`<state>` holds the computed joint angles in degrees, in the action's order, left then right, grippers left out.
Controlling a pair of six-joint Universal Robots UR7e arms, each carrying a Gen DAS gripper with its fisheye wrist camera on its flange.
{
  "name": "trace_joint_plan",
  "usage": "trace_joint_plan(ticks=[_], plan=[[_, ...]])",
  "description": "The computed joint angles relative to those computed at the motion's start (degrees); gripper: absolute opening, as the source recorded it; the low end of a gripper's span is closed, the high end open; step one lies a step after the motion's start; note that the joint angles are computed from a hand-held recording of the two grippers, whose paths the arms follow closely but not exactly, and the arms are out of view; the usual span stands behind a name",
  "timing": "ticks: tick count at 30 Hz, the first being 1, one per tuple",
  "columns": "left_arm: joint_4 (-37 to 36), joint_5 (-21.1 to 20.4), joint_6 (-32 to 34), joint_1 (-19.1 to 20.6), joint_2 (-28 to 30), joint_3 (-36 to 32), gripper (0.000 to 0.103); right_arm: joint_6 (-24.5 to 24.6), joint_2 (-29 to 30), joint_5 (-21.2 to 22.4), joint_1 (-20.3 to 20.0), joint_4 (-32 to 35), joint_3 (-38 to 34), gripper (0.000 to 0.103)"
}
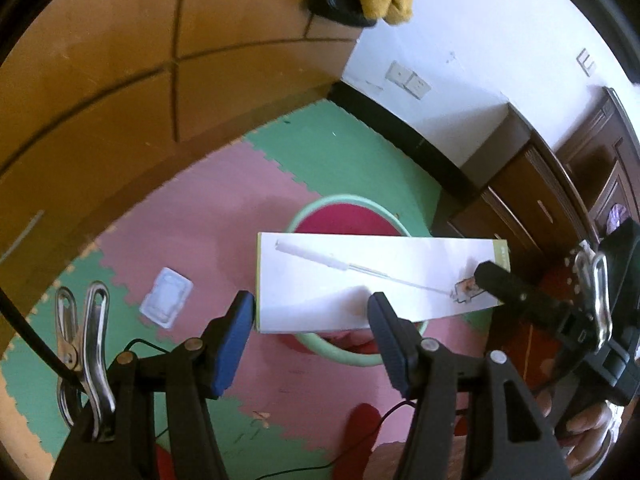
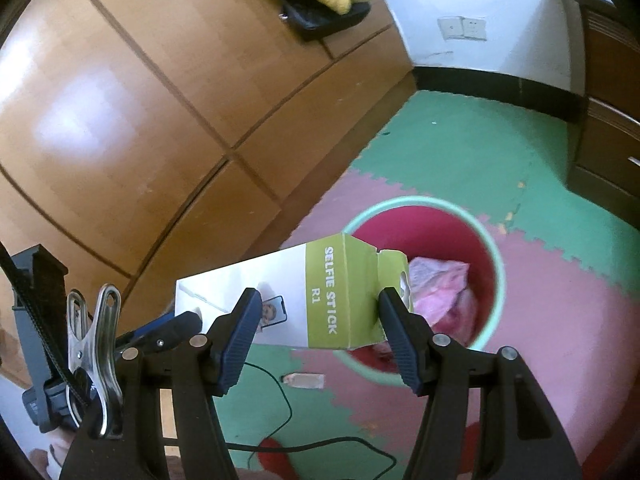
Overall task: Collect trash
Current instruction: 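Lift the box with both tools and carry it over the bucket, then open both tools to drop the box into the bucket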
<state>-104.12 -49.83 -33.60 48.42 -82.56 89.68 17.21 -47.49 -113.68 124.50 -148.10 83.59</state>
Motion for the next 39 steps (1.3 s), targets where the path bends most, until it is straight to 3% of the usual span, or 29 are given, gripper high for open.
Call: trace_joint_plan(ticks=[7, 10, 12, 20, 36, 39], plan=[[-3.8, -4.1, 1.7, 3.3, 4.1, 1.1, 0.061, -0.9, -0.1, -1.4, -2.9, -0.3, -0.3, 0.063], [-4.9, -6.7, 2.4, 5.0, 5.9, 0.8, 0.053, -1.3, 0.8, -2.3, -3.8, 0.8, -1.7, 0.063], [-5.8, -8.1, 3.2, 5.6, 7.3, 0.6, 0.053, -1.8, 1.1, -1.2, -4.2, 1.1, -2.0, 0.063], [-8.1, -10.7, 5.4, 6.8, 9.7, 0.6, 0.053, -3.2, 4.0, -1.0, -5.1, 2.8, -4.1, 0.063], [-7.8, -7.9, 1.0, 7.3, 5.3, 1.5, 0.053, -1.6, 5.3, -0.7, -5.4, 6.0, -4.9, 0.063], [-6.2, -5.8, -0.4, 7.1, 4.7, 1.0, 0.053, -1.2, 7.0, 0.7, -5.4, 7.4, -6.7, 0.063]])
